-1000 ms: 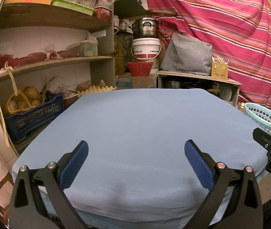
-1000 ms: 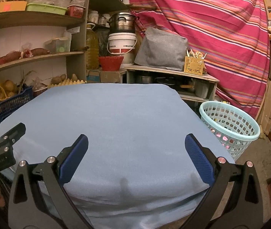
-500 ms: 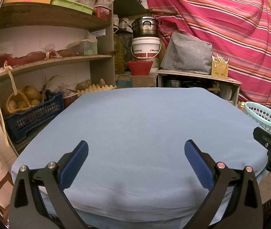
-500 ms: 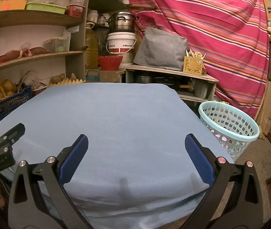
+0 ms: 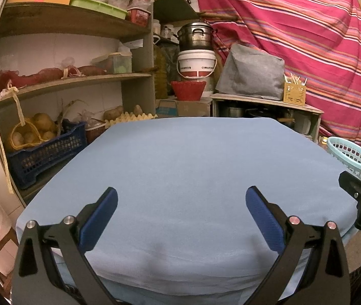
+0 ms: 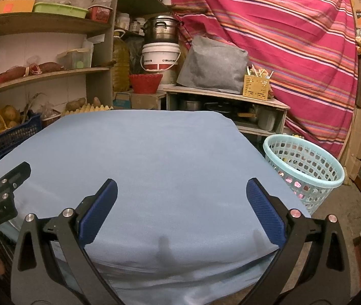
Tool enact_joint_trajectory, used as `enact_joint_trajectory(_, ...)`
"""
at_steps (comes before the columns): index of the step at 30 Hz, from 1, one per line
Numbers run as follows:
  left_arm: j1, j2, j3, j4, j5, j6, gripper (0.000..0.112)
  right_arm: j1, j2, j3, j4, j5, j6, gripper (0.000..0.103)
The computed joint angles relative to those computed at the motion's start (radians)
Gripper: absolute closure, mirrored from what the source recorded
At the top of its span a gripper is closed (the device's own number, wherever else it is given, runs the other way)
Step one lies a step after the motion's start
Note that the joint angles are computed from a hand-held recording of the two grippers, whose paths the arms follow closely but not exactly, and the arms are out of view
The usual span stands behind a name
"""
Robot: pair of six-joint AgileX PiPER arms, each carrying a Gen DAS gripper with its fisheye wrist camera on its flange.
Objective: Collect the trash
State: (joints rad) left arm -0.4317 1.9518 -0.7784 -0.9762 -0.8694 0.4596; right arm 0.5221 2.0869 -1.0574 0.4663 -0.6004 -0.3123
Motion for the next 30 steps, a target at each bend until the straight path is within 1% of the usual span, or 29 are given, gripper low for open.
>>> enact_joint_trajectory(4, 0.008, -0.002, 0.005, 0.015, 0.001, -0.009, 0.014, -0.002, 0.001, 0.003, -0.002, -0.005, 0.003, 0.004)
enact_joint_trajectory(12, 0.011, -0.003, 0.032, 0.036, -0.037, -0.026, 0.014, -0.003, 0.000, 0.006, -0.007, -0.005, 0.003, 0.004)
enact_joint_trajectory(30, 0.008, -0.004, 0.032, 0.034, -0.043, -0.017, 0.014, -0.003, 0.000, 0.006, -0.007, -0.007, 0.004, 0.004)
